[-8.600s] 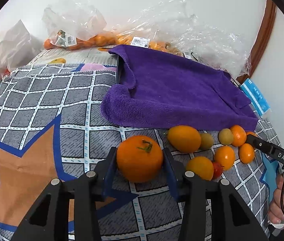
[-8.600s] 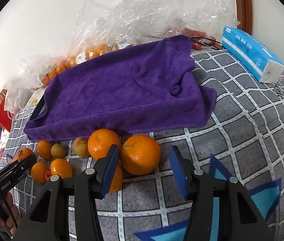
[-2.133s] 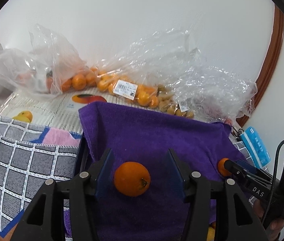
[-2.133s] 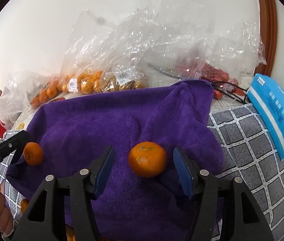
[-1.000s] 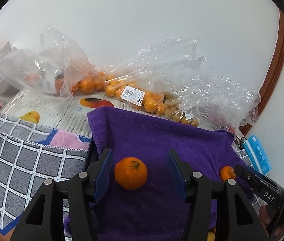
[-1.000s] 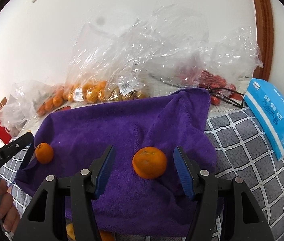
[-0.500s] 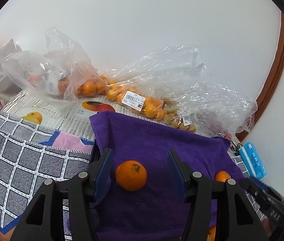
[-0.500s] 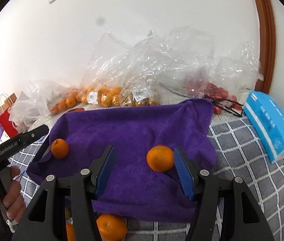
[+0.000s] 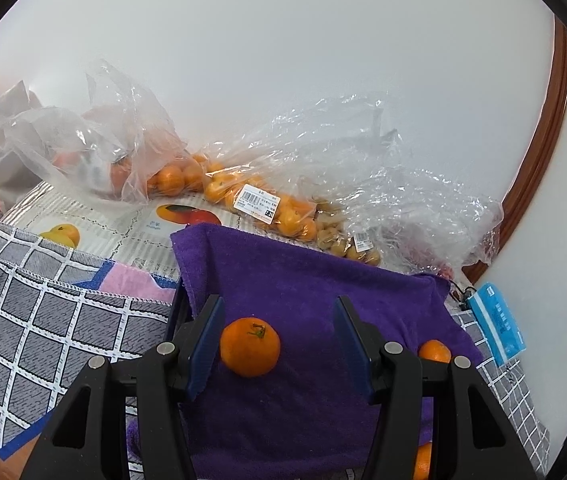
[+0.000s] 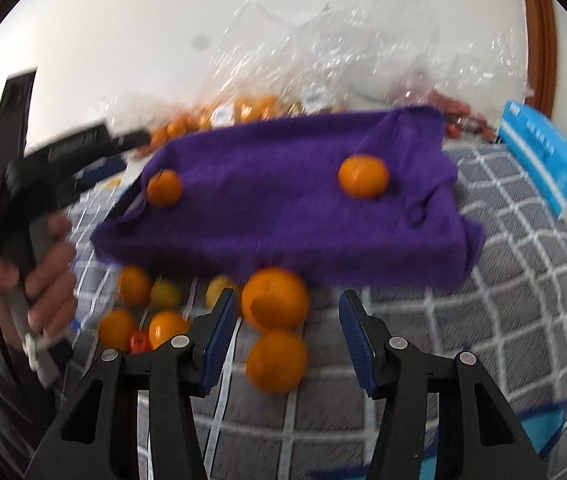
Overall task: Organize fruits
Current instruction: 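Move the right tool back to the fruit row and grasp a large orange while the left tool withdraws, then close the left tool on a large orange in the fruit row while the right tool holds its orange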
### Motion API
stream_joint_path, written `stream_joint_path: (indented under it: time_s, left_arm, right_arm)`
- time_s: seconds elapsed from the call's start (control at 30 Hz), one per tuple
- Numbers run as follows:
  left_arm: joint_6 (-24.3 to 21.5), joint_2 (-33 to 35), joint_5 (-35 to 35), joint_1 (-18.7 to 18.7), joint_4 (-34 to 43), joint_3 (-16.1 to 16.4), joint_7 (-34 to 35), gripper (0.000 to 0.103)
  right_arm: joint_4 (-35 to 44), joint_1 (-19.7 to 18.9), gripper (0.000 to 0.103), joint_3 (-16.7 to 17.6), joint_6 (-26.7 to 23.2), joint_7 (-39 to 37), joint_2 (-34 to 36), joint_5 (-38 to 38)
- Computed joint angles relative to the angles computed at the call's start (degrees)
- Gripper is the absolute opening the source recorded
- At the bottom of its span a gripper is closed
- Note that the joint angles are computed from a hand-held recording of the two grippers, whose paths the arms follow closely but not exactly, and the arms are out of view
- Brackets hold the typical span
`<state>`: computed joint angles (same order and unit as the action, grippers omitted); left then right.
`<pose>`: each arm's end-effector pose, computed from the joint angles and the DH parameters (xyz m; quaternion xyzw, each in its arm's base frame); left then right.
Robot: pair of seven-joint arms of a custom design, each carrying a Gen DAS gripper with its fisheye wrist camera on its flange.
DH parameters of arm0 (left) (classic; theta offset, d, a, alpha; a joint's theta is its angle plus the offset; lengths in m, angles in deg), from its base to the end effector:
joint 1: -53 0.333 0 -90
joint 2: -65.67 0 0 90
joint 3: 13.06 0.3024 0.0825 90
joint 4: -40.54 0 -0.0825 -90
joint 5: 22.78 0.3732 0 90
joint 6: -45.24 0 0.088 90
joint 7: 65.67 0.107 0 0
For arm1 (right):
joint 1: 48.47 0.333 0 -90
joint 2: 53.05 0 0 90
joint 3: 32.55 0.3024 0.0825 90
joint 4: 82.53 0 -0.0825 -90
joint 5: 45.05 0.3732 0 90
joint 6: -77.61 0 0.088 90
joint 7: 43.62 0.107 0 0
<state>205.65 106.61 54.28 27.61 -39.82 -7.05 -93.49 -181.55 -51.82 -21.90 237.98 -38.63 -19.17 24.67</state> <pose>0.6746 -0.3053 0.3242 -0.7514 0.4464 -0.3969 0.2803 0.6742 0.0274 0.2688 -0.7812 0.4821 -0.1398 0.3713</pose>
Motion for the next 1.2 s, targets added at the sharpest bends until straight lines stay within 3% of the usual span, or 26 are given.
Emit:
stream_joint_path:
  time_s: [0.1, 0.17, 0.2, 0.33, 0.53, 0.63, 0.73, 0.9, 1.03, 1.2]
  left_arm:
    - [-0.3, -0.6, 1.6, -0.7, -0.7, 0.6, -1.8, 0.053]
    - [-1.2, -0.9, 3.1, -1.2, -1.0, 0.8, -3.0, 0.053]
    - [-1.7, -0.9, 3.3, -1.1, -1.1, 0.6, -2.9, 0.053]
    - [-2.4, -0.5, 1.6, -0.2, -0.8, -0.8, 0.0, 0.053]
    - [-2.7, -1.6, 3.1, -1.0, -1.7, -0.6, -0.1, 0.053]
    - [-2.4, -2.7, 2.9, -0.8, -2.3, -1.4, 1.8, 0.052]
    - [-2.4, -4.5, -3.0, 0.9, -4.0, -4.5, 9.8, 0.052]
    - [-5.2, -7.8, -7.7, 0.0, -10.1, -6.7, 17.0, 0.052]
    - [-0.1, -8.3, -11.8, 1.9, -15.5, -8.9, 19.6, 0.052]
    - [5.1, -8.0, -12.5, 1.1, -18.2, -8.1, 19.1, 0.048]
  right_arm:
    - [-0.4, 1.6, 0.051, -1.2, 1.3, 1.9, 0.8, -3.0]
    - [-1.3, 1.2, 0.034, 0.1, 4.5, 0.0, 0.7, -2.0]
    - [-1.7, 0.7, 0.033, 0.8, 4.8, -1.1, 0.4, -1.3]
    - [-2.6, -1.6, 0.033, 3.3, 7.4, -7.6, -0.2, 4.7]
    - [-1.2, -2.5, 0.033, 3.1, 7.8, -14.7, -0.3, 15.9]
    - [-1.0, -2.0, 0.033, 1.2, 4.1, -12.5, -0.4, 15.6]
    - [-0.2, -1.0, 0.033, 0.2, 5.3, -11.6, 0.0, 16.8]
    - [-0.5, -0.9, 0.033, -0.5, 3.3, -11.6, -0.4, 17.0]
    - [-0.4, -0.7, 0.033, -0.8, 3.5, -11.6, -0.3, 17.7]
    - [-0.3, -0.7, 0.033, -1.0, 2.9, -10.7, -0.1, 16.7]
